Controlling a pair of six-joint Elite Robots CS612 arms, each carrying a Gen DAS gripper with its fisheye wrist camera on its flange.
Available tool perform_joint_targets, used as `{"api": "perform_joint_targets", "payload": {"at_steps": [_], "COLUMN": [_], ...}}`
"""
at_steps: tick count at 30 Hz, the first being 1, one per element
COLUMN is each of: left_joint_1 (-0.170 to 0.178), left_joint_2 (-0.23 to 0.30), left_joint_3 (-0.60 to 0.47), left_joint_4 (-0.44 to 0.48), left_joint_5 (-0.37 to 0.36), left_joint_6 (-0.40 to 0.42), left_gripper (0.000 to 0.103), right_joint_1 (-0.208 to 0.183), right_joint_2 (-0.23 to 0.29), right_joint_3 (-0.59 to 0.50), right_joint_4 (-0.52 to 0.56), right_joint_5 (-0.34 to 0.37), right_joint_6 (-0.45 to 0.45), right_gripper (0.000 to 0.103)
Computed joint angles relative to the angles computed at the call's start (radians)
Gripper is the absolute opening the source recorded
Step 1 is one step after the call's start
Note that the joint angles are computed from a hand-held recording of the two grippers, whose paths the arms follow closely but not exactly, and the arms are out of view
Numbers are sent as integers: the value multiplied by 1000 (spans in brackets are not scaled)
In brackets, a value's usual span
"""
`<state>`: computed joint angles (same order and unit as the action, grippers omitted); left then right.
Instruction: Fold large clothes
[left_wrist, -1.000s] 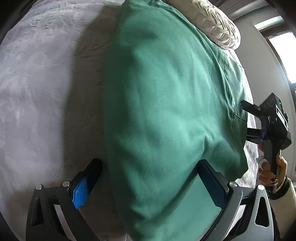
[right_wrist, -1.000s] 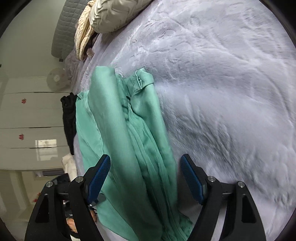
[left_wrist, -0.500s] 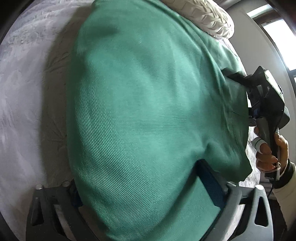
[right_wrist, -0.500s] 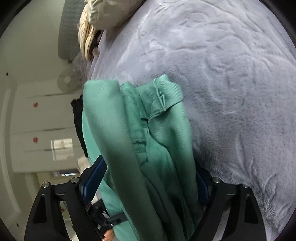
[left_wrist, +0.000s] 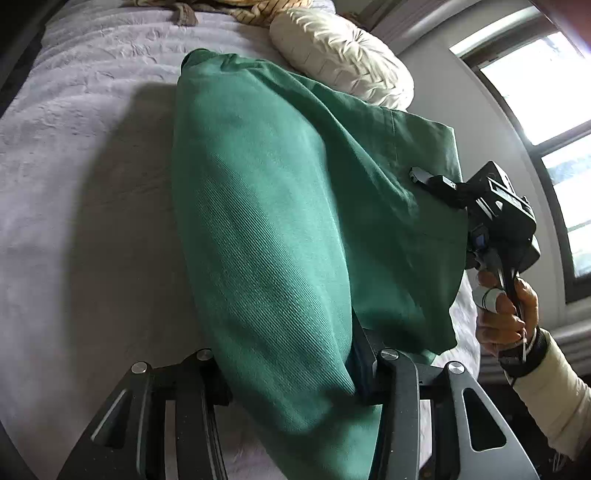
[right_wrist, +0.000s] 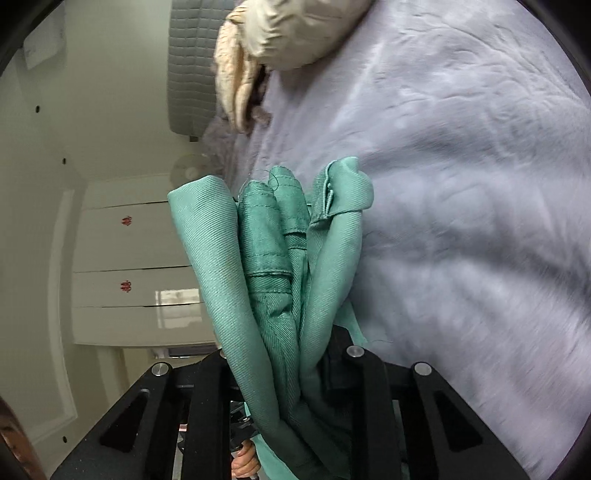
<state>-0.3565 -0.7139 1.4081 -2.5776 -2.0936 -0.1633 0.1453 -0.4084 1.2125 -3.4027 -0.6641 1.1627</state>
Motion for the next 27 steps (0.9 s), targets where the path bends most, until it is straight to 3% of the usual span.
{"api": "perform_joint_targets", "payload": {"at_steps": [7, 17, 19, 21, 24, 25, 26, 27], "left_joint_1": [62, 136, 143, 144, 147, 150, 152, 158], "left_joint_2": [-65, -149, -151, -134, -103, -106, -112, -121], "left_joint_3": [63, 175, 216, 232, 216, 216, 220, 226], "left_joint_4": [77, 212, 199, 202, 181, 178, 167, 159], "left_joint_5": [-59, 3, 44, 91, 61, 54, 53, 44], "left_joint_6": [93, 238, 237, 213, 157, 158, 169, 191], "left_gripper": [47, 48, 48, 53, 58, 58, 58, 58], "right_joint_1": [53, 175, 198, 214, 220, 218, 217, 218], "right_joint_2": [-26, 19, 28, 32, 19, 4, -22, -58], "right_joint_3": [10, -19, -23, -31, -20, -8, 10, 32], "right_joint_4": [-18, -162, -128, -21, 96, 147, 228, 326], "right_joint_5": [-27, -108, -116, -115, -163, -174, -197, -241], "right_joint_6": [45, 295, 298, 229, 181, 149, 85, -7], "right_gripper": [25, 25, 26, 25, 33, 49, 72, 79]}}
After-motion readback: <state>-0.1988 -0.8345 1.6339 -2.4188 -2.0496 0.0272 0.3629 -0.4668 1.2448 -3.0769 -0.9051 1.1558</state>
